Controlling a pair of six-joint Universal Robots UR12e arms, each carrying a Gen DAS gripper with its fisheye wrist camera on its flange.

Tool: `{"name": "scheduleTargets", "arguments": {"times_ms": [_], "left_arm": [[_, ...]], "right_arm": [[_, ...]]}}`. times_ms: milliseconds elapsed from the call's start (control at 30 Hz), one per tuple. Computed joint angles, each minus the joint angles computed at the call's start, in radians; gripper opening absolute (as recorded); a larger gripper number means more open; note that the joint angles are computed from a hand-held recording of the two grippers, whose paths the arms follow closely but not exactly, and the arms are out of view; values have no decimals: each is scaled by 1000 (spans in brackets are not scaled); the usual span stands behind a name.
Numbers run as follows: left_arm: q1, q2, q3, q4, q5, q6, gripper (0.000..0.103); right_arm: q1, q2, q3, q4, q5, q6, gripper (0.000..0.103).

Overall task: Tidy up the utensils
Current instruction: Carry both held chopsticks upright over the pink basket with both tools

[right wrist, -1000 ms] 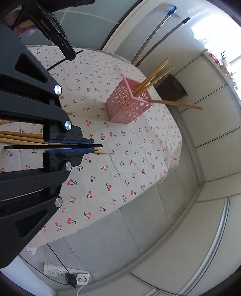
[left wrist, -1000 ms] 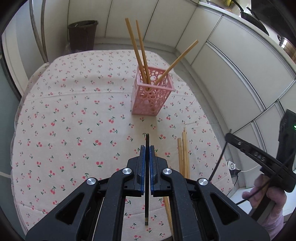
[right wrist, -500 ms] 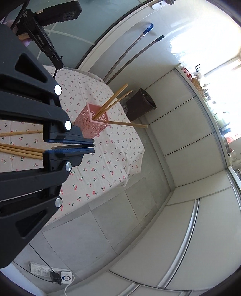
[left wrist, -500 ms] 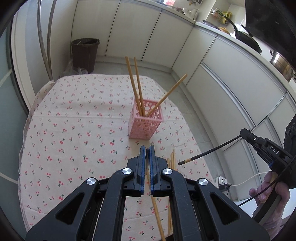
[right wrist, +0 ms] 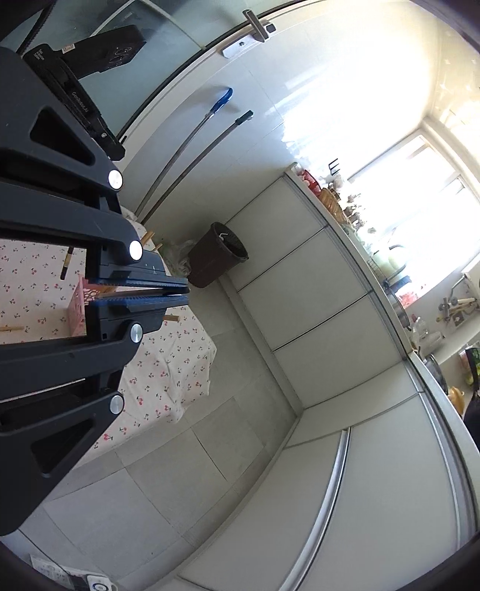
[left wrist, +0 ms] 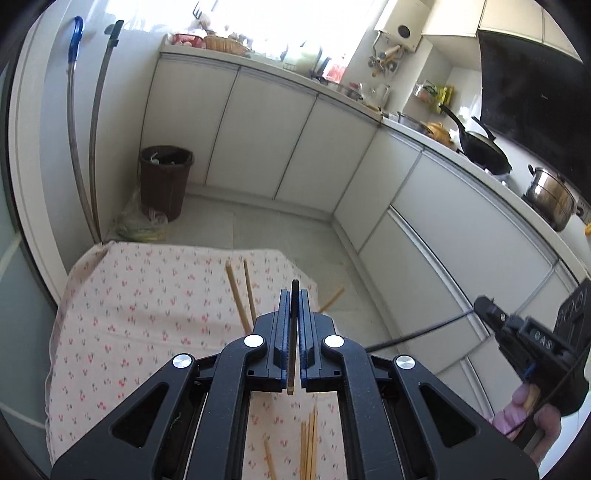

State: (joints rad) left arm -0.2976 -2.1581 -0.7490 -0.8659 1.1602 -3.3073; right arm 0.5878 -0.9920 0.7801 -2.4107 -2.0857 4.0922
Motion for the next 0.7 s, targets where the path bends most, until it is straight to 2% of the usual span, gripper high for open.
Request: {"name": "scheduleTargets", "arguments": {"times_ms": [267,367,433,500,567,700], "left_arm": [[-25,-102,145,-30,119,-21,4],[-27,-148,215,-146,122,-10,6],[-20,-137,188,-148,112,-38,10],[-10,-101,116,-84,106,-79,17],[0,-61,45,-15,110,-117,19],[23,-3,-52,46,72,-182,24]], "right_arm": [[-16,12,-8,10,29,22,5],[-19,23,-23,16,34,28,5],[-18,28,-33,20,32,24,5],[-17,38,-50,28,27,19,5],[-15,42,-52,30,23,21,5],[-17,64,-83,46,20,38,5]]}}
